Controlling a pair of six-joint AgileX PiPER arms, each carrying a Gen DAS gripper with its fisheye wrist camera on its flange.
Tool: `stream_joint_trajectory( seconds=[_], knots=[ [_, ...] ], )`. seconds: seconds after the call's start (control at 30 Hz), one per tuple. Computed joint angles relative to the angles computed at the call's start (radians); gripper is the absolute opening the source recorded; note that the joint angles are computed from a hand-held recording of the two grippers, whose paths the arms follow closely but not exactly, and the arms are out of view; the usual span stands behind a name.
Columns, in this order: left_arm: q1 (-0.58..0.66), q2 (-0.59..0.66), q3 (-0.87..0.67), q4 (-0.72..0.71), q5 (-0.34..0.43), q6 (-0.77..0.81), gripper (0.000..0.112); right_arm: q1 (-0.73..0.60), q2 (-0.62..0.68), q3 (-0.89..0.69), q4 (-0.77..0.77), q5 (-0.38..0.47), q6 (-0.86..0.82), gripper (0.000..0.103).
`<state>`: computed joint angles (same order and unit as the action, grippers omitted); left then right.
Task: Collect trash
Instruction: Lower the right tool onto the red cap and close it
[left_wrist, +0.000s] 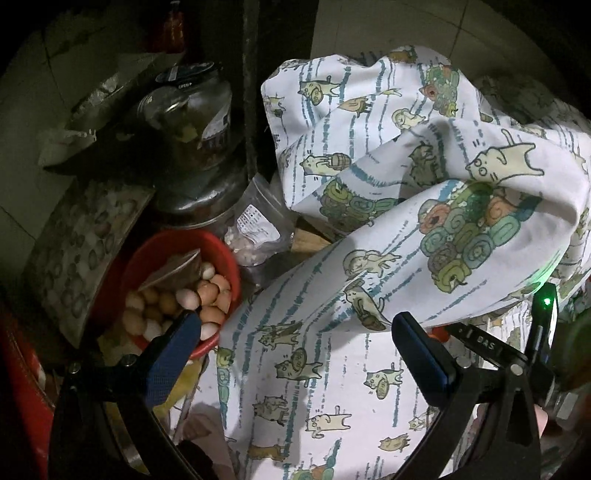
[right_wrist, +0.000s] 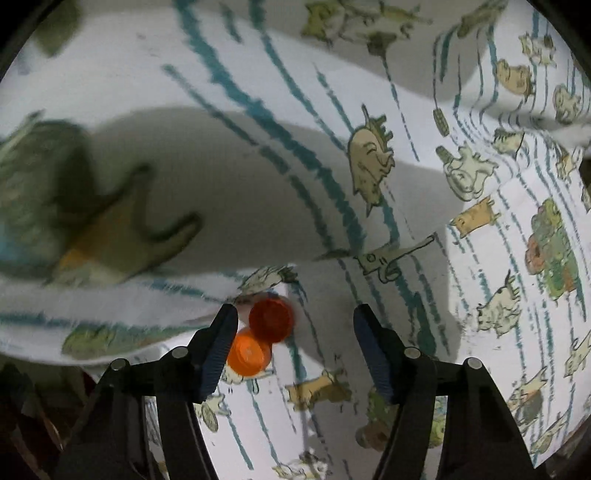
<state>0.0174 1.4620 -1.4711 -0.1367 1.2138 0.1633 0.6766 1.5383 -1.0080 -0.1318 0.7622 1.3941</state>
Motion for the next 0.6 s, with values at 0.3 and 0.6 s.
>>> stream_joint_trajectory(
  seconds=[0.3,0.6],
  knots=[
    [-0.02,-0.02,0.003,0.021,0.003,0.01,0.103,0.136,0.159,-0.172,-0.185,0.206,0.096,0.06],
    [-0.049,-0.043,0.02,0.074,-0.023,-0.014,0.103,0.076,-0.032,0.042,-0.072,0.008,0.132,0.032]
  ],
)
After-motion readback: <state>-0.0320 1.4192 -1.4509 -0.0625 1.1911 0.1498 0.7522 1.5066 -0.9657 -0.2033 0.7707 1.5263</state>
